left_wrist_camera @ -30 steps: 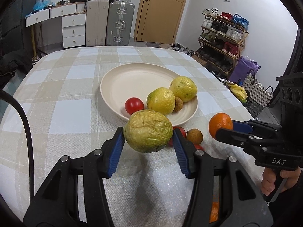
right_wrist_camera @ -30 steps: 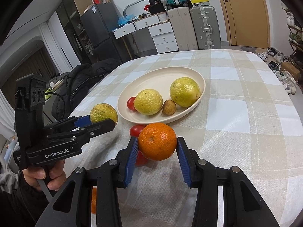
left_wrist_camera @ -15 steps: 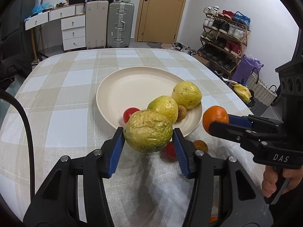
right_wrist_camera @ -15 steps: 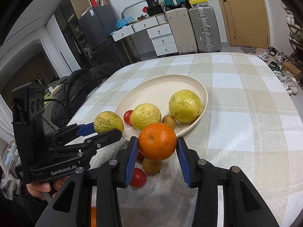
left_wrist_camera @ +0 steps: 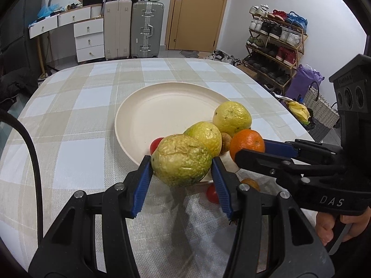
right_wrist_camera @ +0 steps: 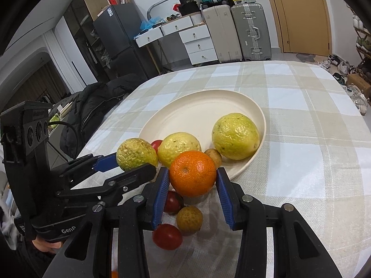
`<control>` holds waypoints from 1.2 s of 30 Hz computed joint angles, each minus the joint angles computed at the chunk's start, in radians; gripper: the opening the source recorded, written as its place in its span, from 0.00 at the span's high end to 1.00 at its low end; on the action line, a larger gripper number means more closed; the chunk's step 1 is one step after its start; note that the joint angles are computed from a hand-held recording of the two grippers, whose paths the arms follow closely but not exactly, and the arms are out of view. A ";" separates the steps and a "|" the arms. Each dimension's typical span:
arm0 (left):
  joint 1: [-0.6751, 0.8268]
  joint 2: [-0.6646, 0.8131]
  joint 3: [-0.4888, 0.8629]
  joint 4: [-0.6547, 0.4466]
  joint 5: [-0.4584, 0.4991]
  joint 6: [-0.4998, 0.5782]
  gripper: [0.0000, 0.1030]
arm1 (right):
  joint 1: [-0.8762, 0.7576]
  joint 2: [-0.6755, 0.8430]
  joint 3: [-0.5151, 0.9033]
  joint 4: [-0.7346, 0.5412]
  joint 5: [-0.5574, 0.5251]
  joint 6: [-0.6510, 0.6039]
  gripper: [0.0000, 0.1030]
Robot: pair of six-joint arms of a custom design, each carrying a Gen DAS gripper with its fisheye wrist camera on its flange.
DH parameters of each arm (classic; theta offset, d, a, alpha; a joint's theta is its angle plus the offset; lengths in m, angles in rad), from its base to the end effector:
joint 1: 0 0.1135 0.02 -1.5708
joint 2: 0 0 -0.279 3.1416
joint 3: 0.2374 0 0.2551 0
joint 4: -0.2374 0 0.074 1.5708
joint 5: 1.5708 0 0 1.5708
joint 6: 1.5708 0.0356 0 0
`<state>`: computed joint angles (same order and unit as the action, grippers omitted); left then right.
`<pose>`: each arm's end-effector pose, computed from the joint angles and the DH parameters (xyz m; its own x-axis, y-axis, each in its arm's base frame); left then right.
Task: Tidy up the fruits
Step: 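Carry the orange and wrinkled yellow fruit over the cream plate and lower them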
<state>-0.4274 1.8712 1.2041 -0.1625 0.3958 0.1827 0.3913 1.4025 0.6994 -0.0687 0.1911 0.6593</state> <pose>0.3643 -0.1810 0.1949 -0.5476 0.4336 -0.7156 0.7310 0.6640 -0.1570 0.2608 0.1003 0.1980 -0.6619 0.3775 -0.6476 0.1984 0.9213 0.3343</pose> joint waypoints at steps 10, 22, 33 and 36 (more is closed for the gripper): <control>-0.002 0.045 0.047 0.001 -0.033 0.008 0.53 | -0.031 0.059 0.037 0.013 -0.035 -0.010 0.59; 0.000 0.115 0.135 -0.025 -0.044 0.006 0.53 | -0.076 0.109 0.080 0.029 -0.064 -0.023 0.59; -0.021 0.128 0.140 -0.012 -0.079 0.019 0.53 | -0.095 0.133 0.106 0.034 -0.074 -0.037 0.59; -0.025 0.120 0.132 -0.008 -0.091 0.022 0.53 | -0.098 0.137 0.110 0.027 -0.075 -0.037 0.59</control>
<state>-0.4525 1.9913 1.3361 -0.1709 0.3048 0.2049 0.2935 1.5391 0.8094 -0.0420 0.1162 0.6222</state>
